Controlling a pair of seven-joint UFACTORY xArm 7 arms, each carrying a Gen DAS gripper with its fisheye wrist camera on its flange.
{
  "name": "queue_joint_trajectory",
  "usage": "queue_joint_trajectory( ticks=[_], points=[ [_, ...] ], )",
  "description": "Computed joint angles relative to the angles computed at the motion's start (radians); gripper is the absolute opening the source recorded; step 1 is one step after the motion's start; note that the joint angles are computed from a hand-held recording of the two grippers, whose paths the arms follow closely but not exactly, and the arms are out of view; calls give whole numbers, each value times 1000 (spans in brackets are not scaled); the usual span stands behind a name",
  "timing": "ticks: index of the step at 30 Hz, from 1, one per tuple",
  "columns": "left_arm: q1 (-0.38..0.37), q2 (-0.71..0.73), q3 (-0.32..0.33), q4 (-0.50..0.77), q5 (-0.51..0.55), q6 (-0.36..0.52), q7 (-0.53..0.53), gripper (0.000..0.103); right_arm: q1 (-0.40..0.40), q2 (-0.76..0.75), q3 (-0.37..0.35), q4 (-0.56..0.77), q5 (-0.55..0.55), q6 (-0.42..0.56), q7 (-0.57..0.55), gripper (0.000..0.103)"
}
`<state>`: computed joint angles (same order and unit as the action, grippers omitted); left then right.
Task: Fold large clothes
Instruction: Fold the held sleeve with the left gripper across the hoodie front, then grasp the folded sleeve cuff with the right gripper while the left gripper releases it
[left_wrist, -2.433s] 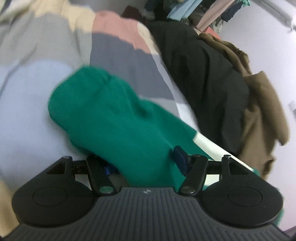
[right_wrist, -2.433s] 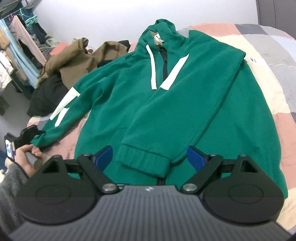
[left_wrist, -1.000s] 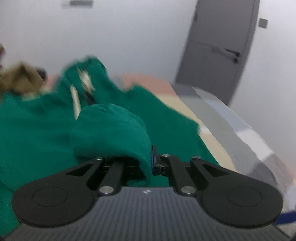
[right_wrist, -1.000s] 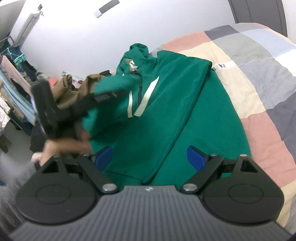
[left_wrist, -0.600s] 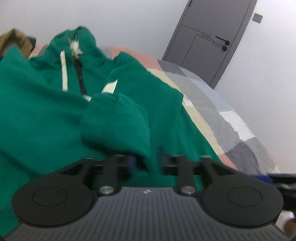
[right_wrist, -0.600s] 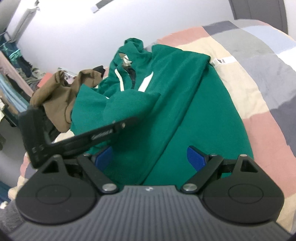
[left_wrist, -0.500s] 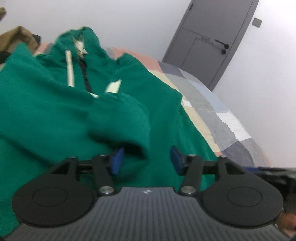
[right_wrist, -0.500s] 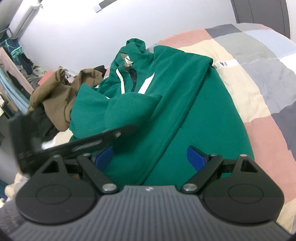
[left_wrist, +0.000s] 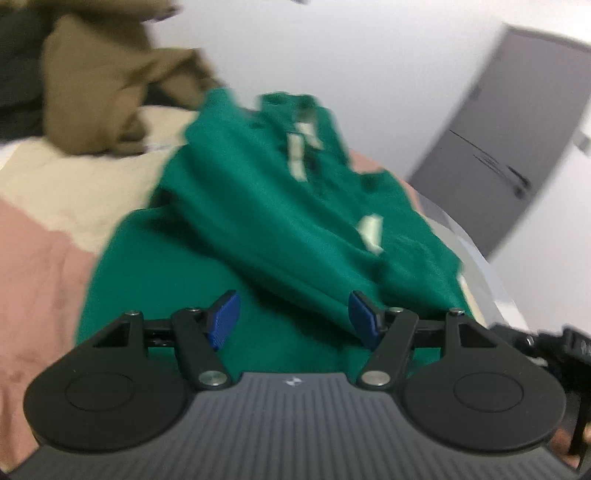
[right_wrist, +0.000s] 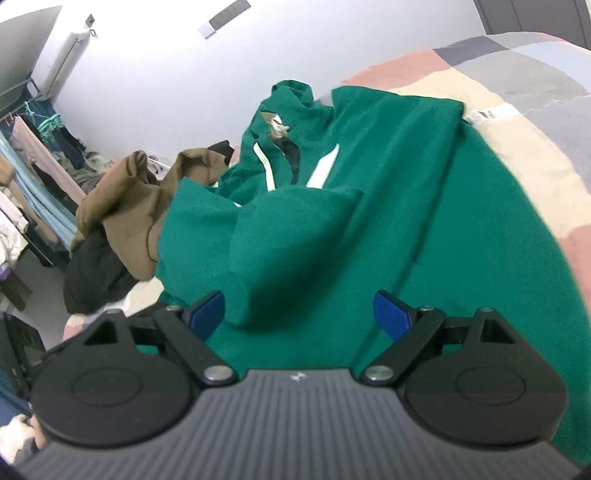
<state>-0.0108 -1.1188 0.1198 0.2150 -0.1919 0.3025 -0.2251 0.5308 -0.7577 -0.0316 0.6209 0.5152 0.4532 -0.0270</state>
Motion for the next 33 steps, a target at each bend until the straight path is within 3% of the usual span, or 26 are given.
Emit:
queue_joint_trajectory(
  ticks=[5, 9, 10, 13, 15, 21, 23, 27, 30, 33],
  points=[
    [-78, 106, 150, -7, -78, -161, 26, 70, 8, 123, 68, 28, -58, -138, -14, 88],
    [-113, 176, 175, 1, -95, -229, 52, 70, -14, 199, 128, 36, -162, -218, -14, 88],
    [-119, 182, 179, -2, -99, -241, 55, 70, -27, 217, 146, 38, -188, -235, 0, 83],
    [-141, 183, 199, -9, -108, -269, 63, 70, -139, 264, 249, 41, -319, -279, 87, 65],
    [-161, 186, 218, -16, -115, -297, 67, 70, -186, 259, 281, 15, -360, -346, 157, 59],
    [-150, 184, 205, -18, -109, -309, 50, 70, -501, 112, 509, -57, -472, -462, 417, 56],
    [-136, 177, 185, -22, -100, -305, 46, 70, -505, 88, 486, -56, -470, -393, 467, 56],
    [-127, 168, 169, -28, -88, -312, 39, 70, -357, 79, 310, -78, -411, -269, 506, 56],
    [-146, 154, 186, -35, -83, -335, 43, 70, -199, 72, 144, -108, -338, -262, 492, 56],
    [-169, 147, 212, -33, -88, -346, 38, 70, -131, 69, 53, -109, -284, -292, 480, 57]
  ],
)
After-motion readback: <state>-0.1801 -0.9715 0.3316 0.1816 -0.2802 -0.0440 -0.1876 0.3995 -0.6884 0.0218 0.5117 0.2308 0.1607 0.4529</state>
